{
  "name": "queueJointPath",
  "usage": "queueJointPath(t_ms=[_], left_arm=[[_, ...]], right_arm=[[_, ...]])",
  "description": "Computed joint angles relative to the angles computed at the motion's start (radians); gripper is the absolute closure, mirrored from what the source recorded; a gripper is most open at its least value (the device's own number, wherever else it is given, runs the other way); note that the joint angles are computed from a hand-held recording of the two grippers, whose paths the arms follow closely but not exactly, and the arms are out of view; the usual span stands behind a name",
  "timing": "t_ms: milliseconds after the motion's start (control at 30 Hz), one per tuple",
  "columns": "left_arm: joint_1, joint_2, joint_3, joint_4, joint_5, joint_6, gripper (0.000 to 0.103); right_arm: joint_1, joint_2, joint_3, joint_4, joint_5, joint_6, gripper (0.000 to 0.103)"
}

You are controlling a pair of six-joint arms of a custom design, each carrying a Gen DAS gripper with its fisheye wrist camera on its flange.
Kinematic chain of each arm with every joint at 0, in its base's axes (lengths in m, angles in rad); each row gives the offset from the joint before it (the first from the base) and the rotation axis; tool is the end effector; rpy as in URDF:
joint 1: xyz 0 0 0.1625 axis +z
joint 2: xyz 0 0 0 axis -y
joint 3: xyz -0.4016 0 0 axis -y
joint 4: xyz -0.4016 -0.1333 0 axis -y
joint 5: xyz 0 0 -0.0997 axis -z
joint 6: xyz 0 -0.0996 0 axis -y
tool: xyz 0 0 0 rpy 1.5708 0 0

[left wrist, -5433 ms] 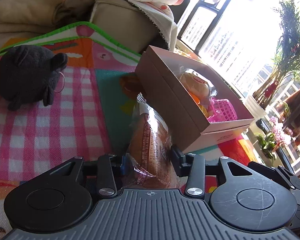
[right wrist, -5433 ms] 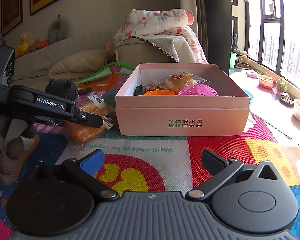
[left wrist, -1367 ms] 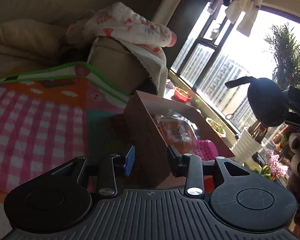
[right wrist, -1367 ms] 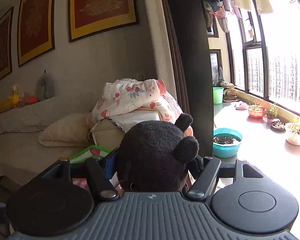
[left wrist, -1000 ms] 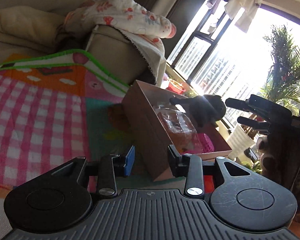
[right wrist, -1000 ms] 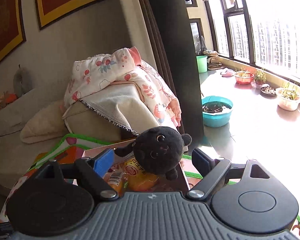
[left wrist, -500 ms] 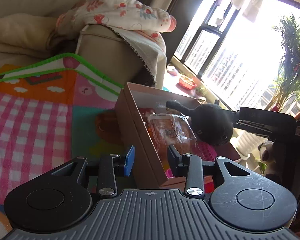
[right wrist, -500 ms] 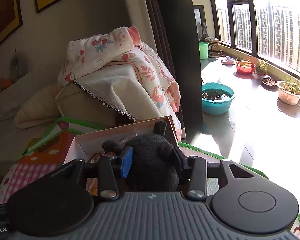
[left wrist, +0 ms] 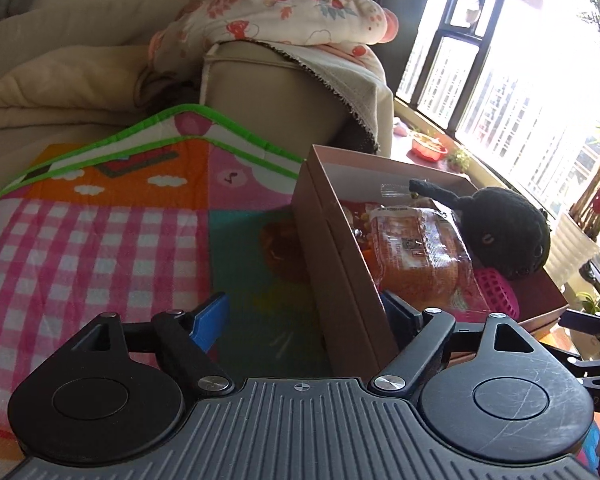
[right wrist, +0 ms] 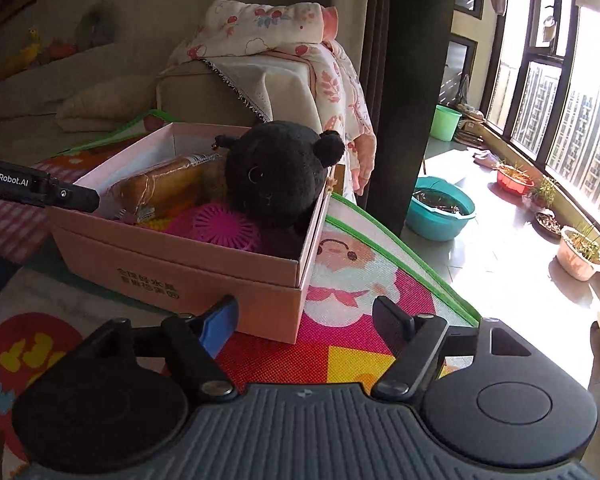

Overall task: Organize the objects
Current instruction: 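Lower the black plush bear into the pink box and open the right tool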

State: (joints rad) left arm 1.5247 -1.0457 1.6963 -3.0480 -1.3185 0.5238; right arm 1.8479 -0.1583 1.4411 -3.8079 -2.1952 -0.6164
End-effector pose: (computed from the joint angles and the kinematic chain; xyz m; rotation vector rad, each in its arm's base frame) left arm 0.1276 -0.6660 0.2748 0.5764 2.4687 -1.0026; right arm 0.2457 -0.5895 -0.1246 0.6187 -2.1402 1.0000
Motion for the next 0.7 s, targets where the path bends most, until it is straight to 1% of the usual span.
queueJointPath(t_ms=[33,133,200,233,333,433,467,533,600,667,700], left_arm=[[0.004,0.003,-0.005,-0.020,0.006,0.007,0.017],[0.022,0.033,-0.054,-0.087,0.029,0.035,0.014],[0.034,0.072,-0.116,-0.125,0.058,0.057,0.004],[0.040,0.086,-0.142,-0.133,0.065,0.063,0.002],[0.062,0.120,-0.230,-0.099,0.050,0.077,0.000],[0.069,0.147,-0.288,-0.084,0.052,0.095,0.000],[0.072,0.153,-0.299,-0.081,0.048,0.100,0.000],[0.081,0.166,-0.325,-0.063,0.029,0.094,0.000],[0.086,0.164,-0.329,-0.044,0.013,0.075,0.000],[0.087,0.155,-0.311,-0.061,-0.001,0.082,0.001],[0.086,0.143,-0.287,-0.089,-0.012,0.096,0.001]], right_arm=[[0.006,0.016,-0.028,0.017,0.006,-0.002,0.032],[0.028,0.069,-0.135,0.072,0.034,-0.023,0.032],[0.042,0.108,-0.225,0.126,0.044,-0.009,0.032],[0.049,0.132,-0.278,0.158,0.039,0.002,0.032],[0.064,0.217,-0.455,0.228,0.015,0.011,0.032],[0.070,0.260,-0.560,0.315,0.004,0.063,0.032],[0.073,0.274,-0.589,0.332,-0.003,0.067,0.032],[0.079,0.302,-0.634,0.338,-0.018,0.046,0.032],[0.083,0.318,-0.652,0.330,-0.026,0.025,0.032],[0.091,0.330,-0.668,0.329,-0.057,0.024,0.027],[0.096,0.328,-0.657,0.322,-0.069,0.026,0.024]])
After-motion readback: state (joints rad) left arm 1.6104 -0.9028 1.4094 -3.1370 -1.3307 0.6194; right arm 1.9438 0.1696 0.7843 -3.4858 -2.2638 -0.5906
